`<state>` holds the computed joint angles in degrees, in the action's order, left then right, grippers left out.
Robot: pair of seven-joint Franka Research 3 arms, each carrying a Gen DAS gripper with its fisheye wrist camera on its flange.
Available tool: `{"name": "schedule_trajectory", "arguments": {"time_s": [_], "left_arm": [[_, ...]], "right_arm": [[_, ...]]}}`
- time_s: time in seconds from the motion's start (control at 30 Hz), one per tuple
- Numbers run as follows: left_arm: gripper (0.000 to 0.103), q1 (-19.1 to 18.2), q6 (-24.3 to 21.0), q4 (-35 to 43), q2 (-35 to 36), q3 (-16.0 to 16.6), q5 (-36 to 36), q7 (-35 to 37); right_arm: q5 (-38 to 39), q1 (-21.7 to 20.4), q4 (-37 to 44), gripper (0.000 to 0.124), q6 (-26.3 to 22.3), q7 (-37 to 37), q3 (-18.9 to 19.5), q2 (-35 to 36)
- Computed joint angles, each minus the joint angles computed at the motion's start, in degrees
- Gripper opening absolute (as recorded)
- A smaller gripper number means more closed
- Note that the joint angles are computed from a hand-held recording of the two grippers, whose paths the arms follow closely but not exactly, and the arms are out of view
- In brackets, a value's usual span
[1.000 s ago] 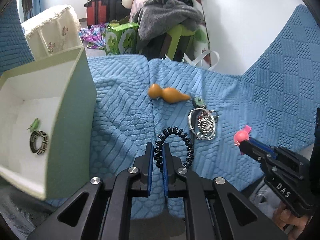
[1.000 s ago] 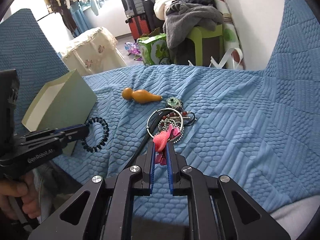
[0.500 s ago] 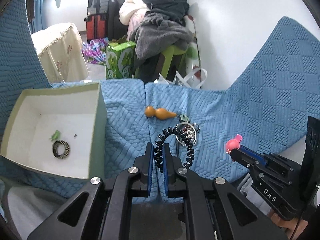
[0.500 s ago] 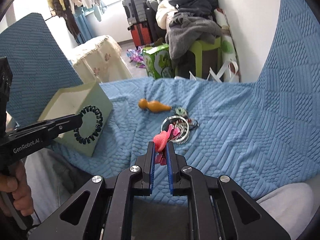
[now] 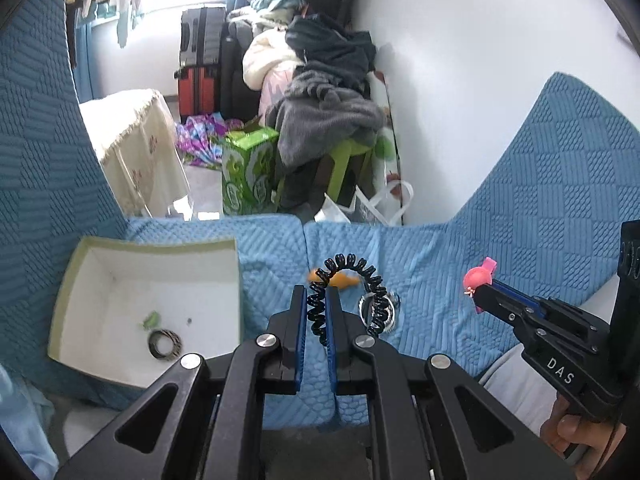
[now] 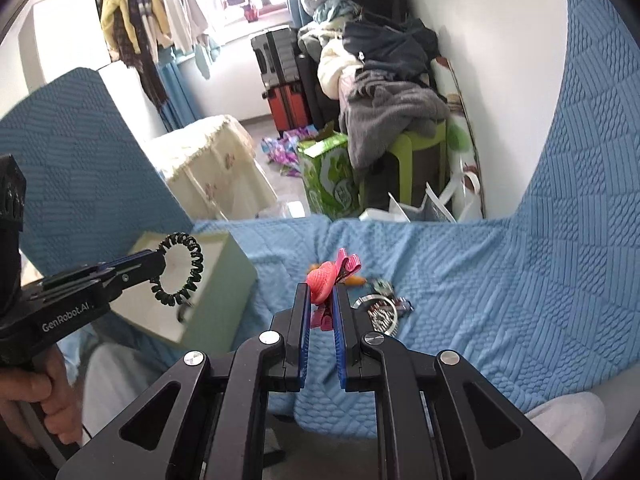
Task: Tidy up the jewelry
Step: 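Carry the bracelet with the left tool into the box while the right tool releases the pink charm there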
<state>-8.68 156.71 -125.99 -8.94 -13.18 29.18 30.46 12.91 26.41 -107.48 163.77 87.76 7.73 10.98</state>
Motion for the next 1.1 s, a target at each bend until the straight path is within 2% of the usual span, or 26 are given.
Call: {"name": "schedule_trajectory", "arguments": {"time_s": [0.43,0.93,1.1], "left_arm": [[0.007,4.33,1.73,-1.2,-6.31,1.36,1.8,1.78],[0.007,8.26,6.47,-9.34,-11.16,5.06,-4.01,7.1],[0.007,9.06,7.06,-12.14,-10.78,6.48,-6.76,10.33]], "right_arm": [[-6.95,3.67,9.59,0.009,2.98,4.35,-1.04,2.99],[-7.29,8.54,21.43,0.009,-3.72,3.93,-0.26,12.63],[-8.13,10.34,25.98,0.009,-8.28,5.0,-0.85,16.83]]}}
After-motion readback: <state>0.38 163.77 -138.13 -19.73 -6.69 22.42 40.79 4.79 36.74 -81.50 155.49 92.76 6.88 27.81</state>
